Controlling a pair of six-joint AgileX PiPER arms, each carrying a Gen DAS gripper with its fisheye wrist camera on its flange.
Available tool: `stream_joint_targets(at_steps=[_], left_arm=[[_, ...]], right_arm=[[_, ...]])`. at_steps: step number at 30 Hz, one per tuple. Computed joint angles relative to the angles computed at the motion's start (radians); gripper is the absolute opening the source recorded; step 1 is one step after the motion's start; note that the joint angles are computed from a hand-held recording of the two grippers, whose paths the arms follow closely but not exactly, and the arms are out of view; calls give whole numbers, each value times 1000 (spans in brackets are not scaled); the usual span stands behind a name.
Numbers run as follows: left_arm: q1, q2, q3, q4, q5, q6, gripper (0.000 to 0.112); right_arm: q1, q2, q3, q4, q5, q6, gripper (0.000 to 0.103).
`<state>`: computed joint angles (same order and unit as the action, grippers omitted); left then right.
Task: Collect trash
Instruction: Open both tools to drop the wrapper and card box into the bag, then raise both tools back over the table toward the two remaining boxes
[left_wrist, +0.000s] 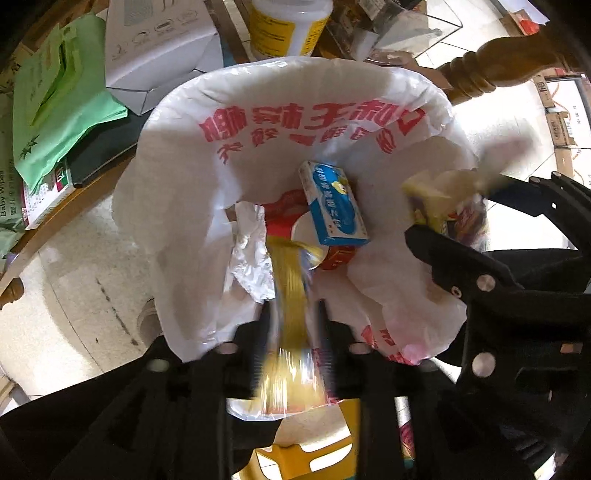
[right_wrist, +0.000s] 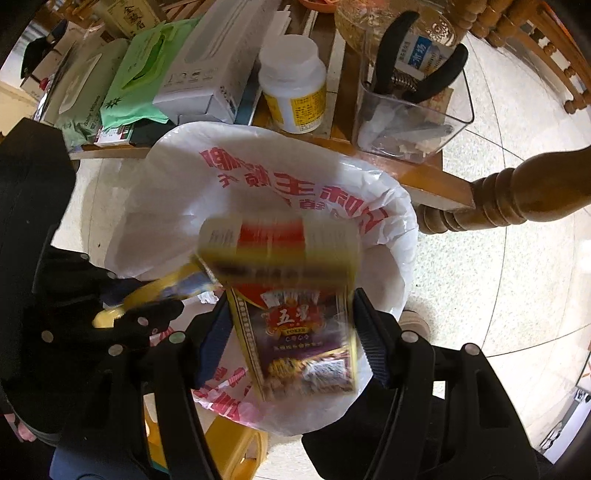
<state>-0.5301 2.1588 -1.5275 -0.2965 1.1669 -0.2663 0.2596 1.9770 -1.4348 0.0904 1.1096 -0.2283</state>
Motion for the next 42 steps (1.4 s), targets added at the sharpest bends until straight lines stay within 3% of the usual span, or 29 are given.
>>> stream_joint_targets(at_steps=[1, 2, 3, 5, 22, 31, 42], left_arm=[[-2, 2, -5, 12, 5, -13, 50], [-5, -3, 0, 23, -1, -20, 55], [-7, -6, 1, 32, -3, -24, 56], [-12, -11, -1, 43, -3, -38, 60], [-29, -52, -3, 85, 6, -45, 62], [-28, -81, 2, 103, 10, -69, 73], [-89, -287, 120, 154, 34, -81, 79]], right_arm=[[-4, 5, -4, 1, 0, 0, 65], [-5, 8, -5, 0, -2, 4, 68], [-8, 7, -3, -2, -5, 7, 74], [-13, 2, 1, -2, -14, 6, 74], [-5, -25, -3, -4, 4, 6, 74], [-7, -61, 11, -8, 4, 4, 74], [19, -242, 90, 22, 62, -79, 80]])
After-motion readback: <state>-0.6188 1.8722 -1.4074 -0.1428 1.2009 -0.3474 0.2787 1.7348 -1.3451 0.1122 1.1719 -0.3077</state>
